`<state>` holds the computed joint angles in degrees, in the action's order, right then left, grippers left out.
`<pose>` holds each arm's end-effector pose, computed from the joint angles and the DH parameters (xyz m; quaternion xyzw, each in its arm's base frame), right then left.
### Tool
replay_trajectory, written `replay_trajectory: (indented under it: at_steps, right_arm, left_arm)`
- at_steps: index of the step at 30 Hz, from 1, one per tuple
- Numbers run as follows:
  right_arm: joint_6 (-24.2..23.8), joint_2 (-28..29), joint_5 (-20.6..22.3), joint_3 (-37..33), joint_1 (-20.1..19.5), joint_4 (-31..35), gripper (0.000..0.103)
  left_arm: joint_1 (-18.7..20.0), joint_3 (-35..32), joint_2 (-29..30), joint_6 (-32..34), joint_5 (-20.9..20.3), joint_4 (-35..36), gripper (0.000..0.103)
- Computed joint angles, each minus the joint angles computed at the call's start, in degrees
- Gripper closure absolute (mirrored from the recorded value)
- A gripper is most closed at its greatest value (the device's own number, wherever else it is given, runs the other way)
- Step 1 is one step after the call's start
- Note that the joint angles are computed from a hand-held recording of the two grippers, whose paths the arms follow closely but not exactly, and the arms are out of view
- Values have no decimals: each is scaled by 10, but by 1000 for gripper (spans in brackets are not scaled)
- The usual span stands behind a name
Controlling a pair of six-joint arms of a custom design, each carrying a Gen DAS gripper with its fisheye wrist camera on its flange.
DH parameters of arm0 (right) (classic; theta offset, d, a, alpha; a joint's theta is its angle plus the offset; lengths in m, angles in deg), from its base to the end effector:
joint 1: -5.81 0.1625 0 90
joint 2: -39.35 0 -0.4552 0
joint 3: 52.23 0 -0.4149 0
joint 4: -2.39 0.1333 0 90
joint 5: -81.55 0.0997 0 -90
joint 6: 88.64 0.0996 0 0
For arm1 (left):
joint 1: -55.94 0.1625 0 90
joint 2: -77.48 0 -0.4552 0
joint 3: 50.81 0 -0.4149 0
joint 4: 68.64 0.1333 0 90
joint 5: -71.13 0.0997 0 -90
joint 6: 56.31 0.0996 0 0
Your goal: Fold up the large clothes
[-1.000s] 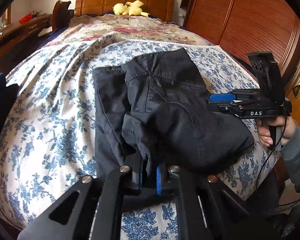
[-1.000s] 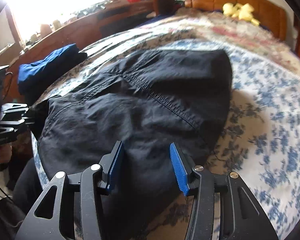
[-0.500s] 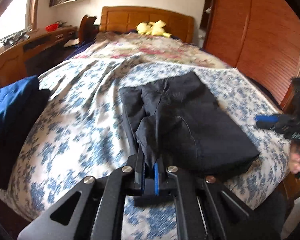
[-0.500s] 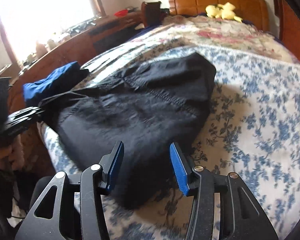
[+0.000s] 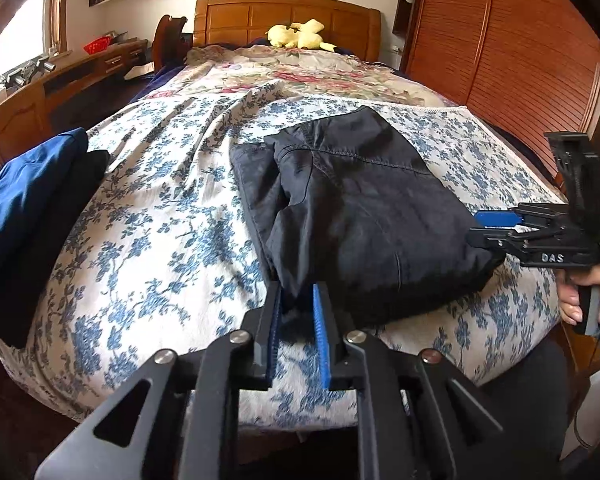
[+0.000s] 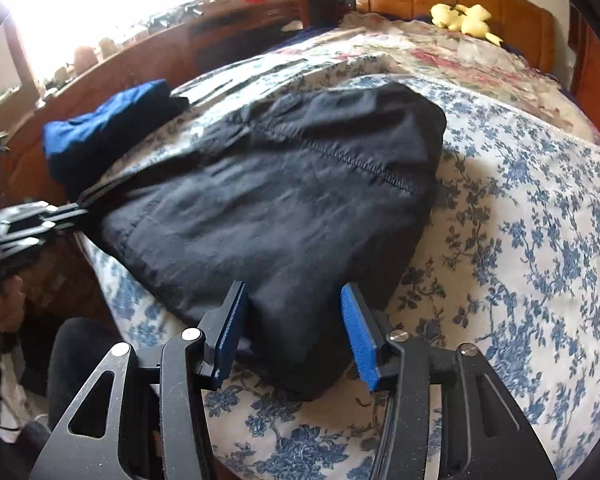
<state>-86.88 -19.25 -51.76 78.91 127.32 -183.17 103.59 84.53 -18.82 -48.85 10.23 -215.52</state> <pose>0.3072 -0.3768 0.1275 0.1626 -0.8991 0.2812 0.2934 -0.1310 -0.4135 0.3013 0.3673 0.8837 -0.2176 0.1918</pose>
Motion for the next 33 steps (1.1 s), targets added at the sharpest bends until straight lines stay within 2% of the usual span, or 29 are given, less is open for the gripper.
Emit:
replay_trajectory:
  at_steps: [3,8,14,18,23,27,33]
  right_arm:
    - [12,4,-4,3,-3,-4,51]
    - [45,1,-9,3,-2,8,50]
    - [60,8,-26,-2,3,20,48]
    - [82,-8,-1,10,-3,19,44]
    - [116,-24,7,20,-3,38,42]
    - [110,-25,-10,17,4,32,42]
    - [44,-31,-2,-3,-28,12,42]
  left_arm:
    - [0,1,-23,5,-5,21,77]
    - [-1,1,-55,10,-3,46,68]
    - [4,0,-76,5,-26,64,67]
    - [-3,16,-94,2,-29,71,67]
    - [2,31,-104,4,-37,67,67]
    - [10,34,-79,8,-27,52,67]
    - [32,21,-17,17,-29,8,67]
